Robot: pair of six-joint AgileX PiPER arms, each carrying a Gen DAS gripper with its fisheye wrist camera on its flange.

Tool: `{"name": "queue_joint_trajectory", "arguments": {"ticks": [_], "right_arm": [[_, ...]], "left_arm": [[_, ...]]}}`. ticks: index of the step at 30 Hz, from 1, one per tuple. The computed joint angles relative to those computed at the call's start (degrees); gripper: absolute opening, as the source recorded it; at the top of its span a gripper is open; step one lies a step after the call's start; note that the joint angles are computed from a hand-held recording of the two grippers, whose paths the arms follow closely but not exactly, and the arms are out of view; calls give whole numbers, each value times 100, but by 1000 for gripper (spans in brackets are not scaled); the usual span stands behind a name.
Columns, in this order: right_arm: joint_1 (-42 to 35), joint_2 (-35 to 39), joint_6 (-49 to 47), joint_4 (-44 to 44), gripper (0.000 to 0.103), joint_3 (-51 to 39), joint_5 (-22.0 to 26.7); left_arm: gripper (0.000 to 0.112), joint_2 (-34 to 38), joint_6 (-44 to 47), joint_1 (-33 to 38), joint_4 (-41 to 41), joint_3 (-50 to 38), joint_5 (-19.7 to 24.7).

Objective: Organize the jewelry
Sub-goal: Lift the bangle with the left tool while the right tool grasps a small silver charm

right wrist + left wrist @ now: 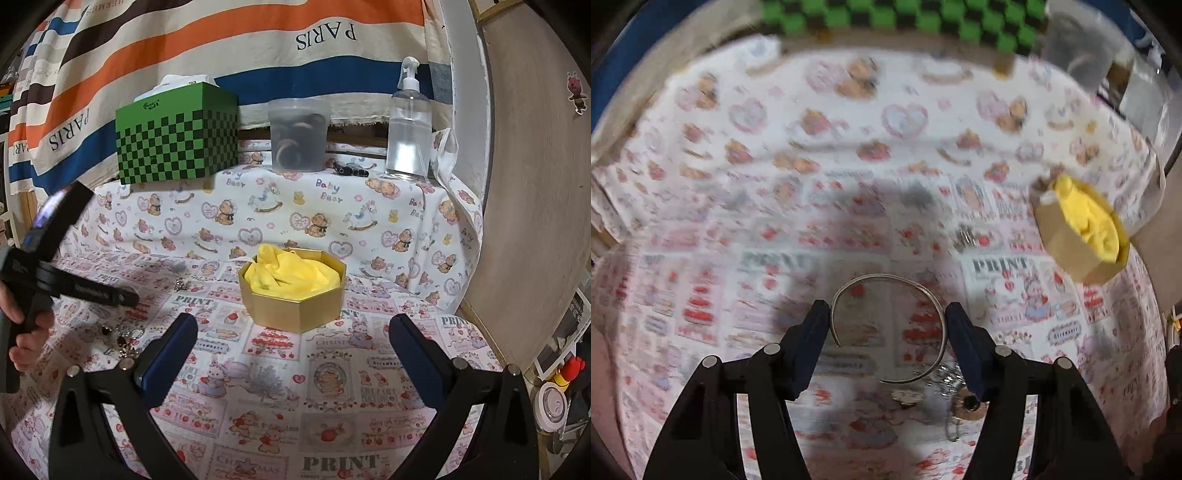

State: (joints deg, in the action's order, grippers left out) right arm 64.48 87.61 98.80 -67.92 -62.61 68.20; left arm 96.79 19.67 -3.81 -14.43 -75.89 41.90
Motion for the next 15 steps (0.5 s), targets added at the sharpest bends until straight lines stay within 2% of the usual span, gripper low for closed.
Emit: {"name": "queue_joint_trajectory", "arguments": {"ticks": [2, 5, 6, 8, 13, 15], "right_arm": [[-20, -34, 16, 9, 103, 32, -35], [-145, -60, -120, 87, 103, 17, -179], [-230, -44, -285, 183, 103, -63, -255], [-416, -9, -726, 482, 103, -317, -450], [-998, 383, -2210, 1397, 103, -1479, -1154], [-1239, 699, -2779, 1878, 102, -2020, -1425]], "left_arm": [[63, -282, -114, 42, 107, 229, -360], [63, -413, 223, 369, -345, 314, -606], [63, -450, 526, 666, -592, 259, -554], [63, -430, 659, 841, -708, 274, -820], [63, -116, 925, 1375, -1216, -352, -336], [63, -56, 999, 1386, -1339, -385, -396]]}}
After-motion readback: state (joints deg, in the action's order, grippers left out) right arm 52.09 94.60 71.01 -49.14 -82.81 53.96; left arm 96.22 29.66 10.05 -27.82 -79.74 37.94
